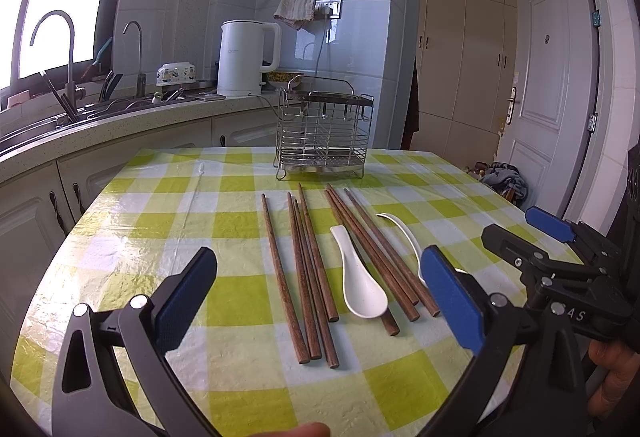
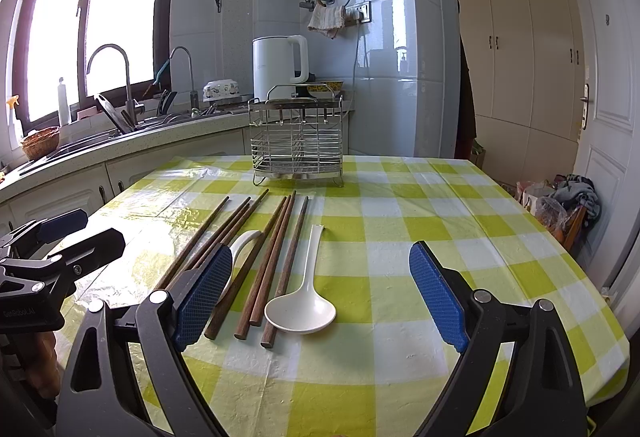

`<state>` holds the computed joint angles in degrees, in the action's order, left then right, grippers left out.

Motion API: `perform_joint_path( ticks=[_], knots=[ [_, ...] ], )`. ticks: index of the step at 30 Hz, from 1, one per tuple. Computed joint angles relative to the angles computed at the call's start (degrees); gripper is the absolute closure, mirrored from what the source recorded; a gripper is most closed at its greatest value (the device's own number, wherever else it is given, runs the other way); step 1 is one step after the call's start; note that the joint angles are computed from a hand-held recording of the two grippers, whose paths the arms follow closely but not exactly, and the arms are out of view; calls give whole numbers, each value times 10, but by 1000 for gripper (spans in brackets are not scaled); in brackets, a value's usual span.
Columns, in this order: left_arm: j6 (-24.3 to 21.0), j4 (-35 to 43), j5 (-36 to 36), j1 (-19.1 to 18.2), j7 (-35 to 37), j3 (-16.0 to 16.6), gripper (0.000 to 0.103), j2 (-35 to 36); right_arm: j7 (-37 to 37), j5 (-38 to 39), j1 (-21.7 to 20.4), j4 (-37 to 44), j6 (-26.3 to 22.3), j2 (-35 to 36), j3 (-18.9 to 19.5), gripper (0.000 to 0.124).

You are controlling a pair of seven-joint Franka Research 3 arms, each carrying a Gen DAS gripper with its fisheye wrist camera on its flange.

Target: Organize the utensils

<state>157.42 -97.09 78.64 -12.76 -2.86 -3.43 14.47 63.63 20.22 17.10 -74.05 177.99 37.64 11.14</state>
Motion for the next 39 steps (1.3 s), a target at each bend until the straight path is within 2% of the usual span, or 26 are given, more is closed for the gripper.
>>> perform_joint_path(
  ticks=[39],
  knots=[
    [0,3,-7,-2,3,0,4,3,-7,4,-8,-9,4,-3,10,39]
  ],
)
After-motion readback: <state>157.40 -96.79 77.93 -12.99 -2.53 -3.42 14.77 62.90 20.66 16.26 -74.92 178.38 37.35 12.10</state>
